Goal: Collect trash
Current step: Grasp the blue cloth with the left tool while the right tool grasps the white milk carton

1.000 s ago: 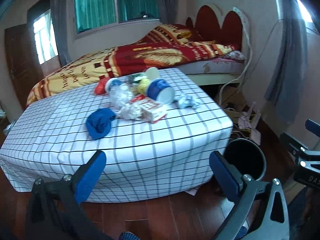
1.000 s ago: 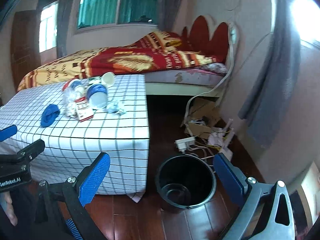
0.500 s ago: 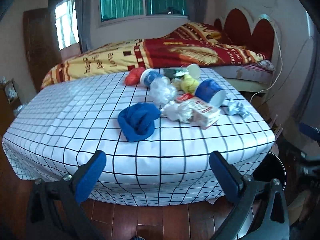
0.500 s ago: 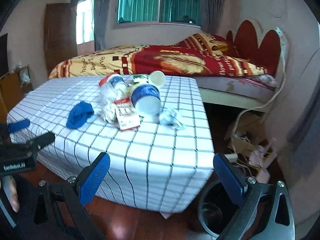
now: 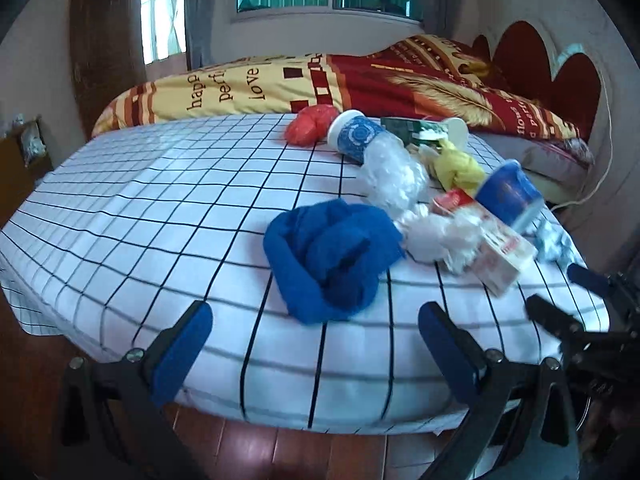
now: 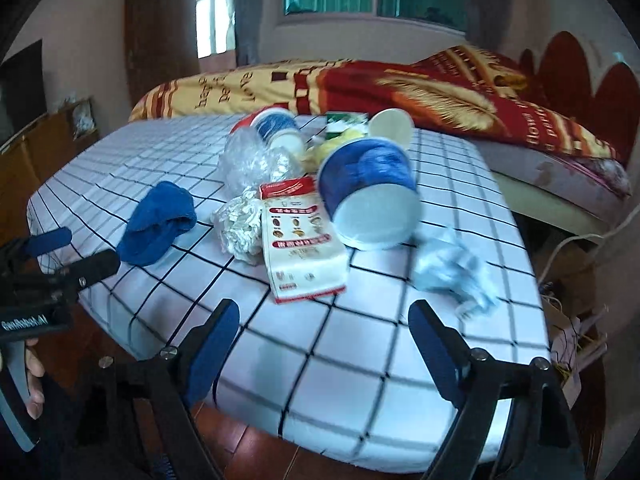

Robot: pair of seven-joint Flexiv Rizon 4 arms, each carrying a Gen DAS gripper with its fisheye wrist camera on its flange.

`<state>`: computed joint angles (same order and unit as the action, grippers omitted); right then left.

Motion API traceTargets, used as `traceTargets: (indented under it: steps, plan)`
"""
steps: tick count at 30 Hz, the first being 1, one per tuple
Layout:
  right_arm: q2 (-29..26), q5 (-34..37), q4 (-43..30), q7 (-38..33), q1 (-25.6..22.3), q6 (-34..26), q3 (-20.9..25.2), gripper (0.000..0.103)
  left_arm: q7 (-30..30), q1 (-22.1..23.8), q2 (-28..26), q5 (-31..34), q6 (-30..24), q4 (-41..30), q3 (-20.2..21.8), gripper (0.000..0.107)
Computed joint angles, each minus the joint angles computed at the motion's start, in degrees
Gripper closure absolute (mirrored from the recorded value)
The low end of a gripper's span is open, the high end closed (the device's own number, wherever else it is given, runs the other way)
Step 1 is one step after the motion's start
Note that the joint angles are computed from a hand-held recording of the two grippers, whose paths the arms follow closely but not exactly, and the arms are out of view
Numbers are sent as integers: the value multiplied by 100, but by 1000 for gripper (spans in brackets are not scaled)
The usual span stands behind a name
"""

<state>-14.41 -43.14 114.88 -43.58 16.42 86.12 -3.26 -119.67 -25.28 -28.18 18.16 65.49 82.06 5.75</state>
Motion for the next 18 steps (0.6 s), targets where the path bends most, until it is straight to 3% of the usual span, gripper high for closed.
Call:
traceTargets:
  steps: [4, 8, 11, 14, 15, 16, 18]
  plan:
    - [-387, 609, -543, -608, -132, -403, 343, 19, 237, 117, -287, -184, -95, -311, -114, 4]
    - [-705, 1443, -1086, -1380, -309, -748, 753, 31, 403, 170, -521, -356, -160, -576, -112, 4]
    - [-825, 1866, -1326, -1798, -319, -939, 889, 36, 579, 266, -620, -558, -147, -638, -185, 10]
    - [-856, 2118, -1382, -2049, -270, -997, 908, 46, 840, 341, -661, -743, -154, -610, -268, 34]
    - [-835, 2137, -1341, -2056, -219, -956, 858, 47, 979, 389, -655, -837, -141, -558, -347, 48]
    - [-819, 2168, -1299, -2075, -191, -881, 832, 47, 1146, 453, -647, -950, -57, -488, -456, 71]
    - [-745, 2123, -1148, -2017, -77, -681, 704, 49, 1203, 382, -545, -938, 182, -313, -381, 80]
